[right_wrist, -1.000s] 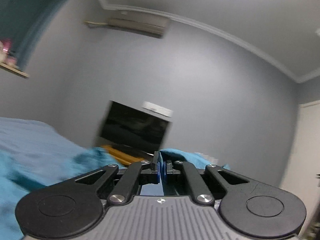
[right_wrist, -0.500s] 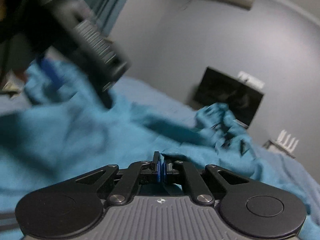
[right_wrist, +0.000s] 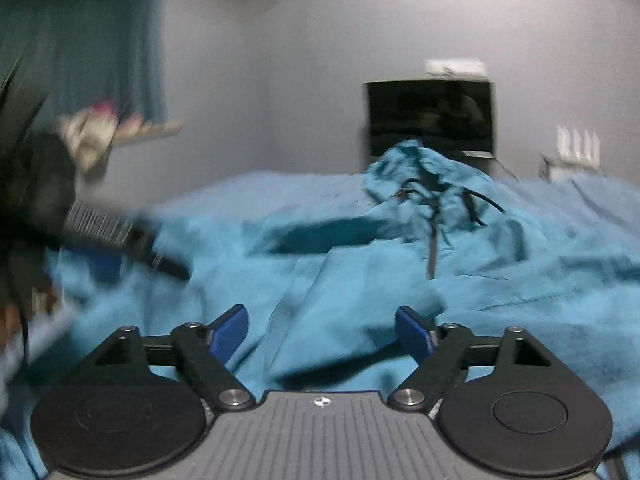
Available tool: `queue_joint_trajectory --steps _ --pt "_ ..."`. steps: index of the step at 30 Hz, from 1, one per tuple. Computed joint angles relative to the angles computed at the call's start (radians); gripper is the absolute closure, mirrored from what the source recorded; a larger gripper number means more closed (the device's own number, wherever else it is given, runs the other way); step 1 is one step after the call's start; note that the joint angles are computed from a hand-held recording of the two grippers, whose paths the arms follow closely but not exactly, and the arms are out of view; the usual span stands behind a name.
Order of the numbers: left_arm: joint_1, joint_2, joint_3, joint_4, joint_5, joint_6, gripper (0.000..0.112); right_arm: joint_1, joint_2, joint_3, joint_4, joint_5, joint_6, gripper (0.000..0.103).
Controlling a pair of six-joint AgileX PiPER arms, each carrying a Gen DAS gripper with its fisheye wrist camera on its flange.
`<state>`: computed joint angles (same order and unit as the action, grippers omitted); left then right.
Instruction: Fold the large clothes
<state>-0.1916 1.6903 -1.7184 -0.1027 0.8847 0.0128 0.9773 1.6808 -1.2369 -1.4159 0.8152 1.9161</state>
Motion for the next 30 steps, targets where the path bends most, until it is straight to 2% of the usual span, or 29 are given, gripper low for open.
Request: queue_joint_trajectory --steps 2,4,5,6,8,9,10,12,15,17,19,22,24,25,27,30 --pt "0.005 0.008 -0.012 -0.006 0.011 -0.005 0.009 -0.040 -0.020 0.000 0.030 -0.018 0.073 0.015" --pt "0.012 0.016 -0.022 -0.013 0.023 -0.010 0.009 -0.089 0.012 -0.067 0.164 -0.014 -0.011 0.021" --pt "0.016 0.018 -0.024 -0.017 0.028 -0.011 0.009 -0.109 0.034 -0.103 0.236 -0.006 -0.065 0.031" --pt "0.020 0.021 -0.027 -0.023 0.031 -0.012 0.009 -0.133 0.050 -0.126 0.293 -0.020 -0.096 0.047" --pt "0.026 0.025 -0.033 -0.030 0.036 -0.014 0.009 -0.167 0.054 -0.118 0.317 -0.085 -0.060 0.062" --pt "0.030 0.026 -0.034 -0.033 0.035 -0.017 0.009 -0.179 0.059 -0.120 0.312 -0.110 -0.027 0.077" --pt "0.032 0.026 -0.035 -0.035 0.032 -0.021 0.009 -0.171 0.068 -0.129 0.280 -0.095 0.005 0.084" --pt "0.037 0.025 -0.034 -0.034 0.022 -0.034 0.009 -0.114 0.118 -0.197 0.186 0.037 -0.004 0.093" --pt "0.048 0.019 -0.031 -0.043 0.011 -0.042 0.009 -0.018 0.231 -0.331 0.024 0.245 -0.146 0.095" --pt "0.055 0.019 -0.035 -0.052 0.010 -0.040 0.009 0.026 0.305 -0.409 -0.065 0.320 -0.273 0.095" --pt "0.062 0.023 -0.044 -0.064 0.014 -0.031 0.009 0.044 0.341 -0.455 -0.067 0.280 -0.400 0.095" --pt "0.063 0.019 -0.041 -0.063 0.007 -0.030 0.009 0.047 0.366 -0.496 0.082 0.173 -0.571 0.090" --pt "0.061 0.019 -0.040 -0.064 0.002 -0.025 0.009 0.046 0.355 -0.482 0.193 0.097 -0.678 0.073" --pt "0.061 0.017 -0.037 -0.066 -0.003 -0.020 0.009 0.050 0.333 -0.441 0.206 0.059 -0.684 0.069" --pt "0.062 0.010 -0.029 -0.067 -0.014 -0.013 0.009 0.071 0.267 -0.334 0.168 0.022 -0.633 0.049" --pt "0.068 -0.016 0.006 -0.099 -0.065 0.017 0.009 0.117 0.125 -0.140 0.071 0.049 -0.488 0.043"
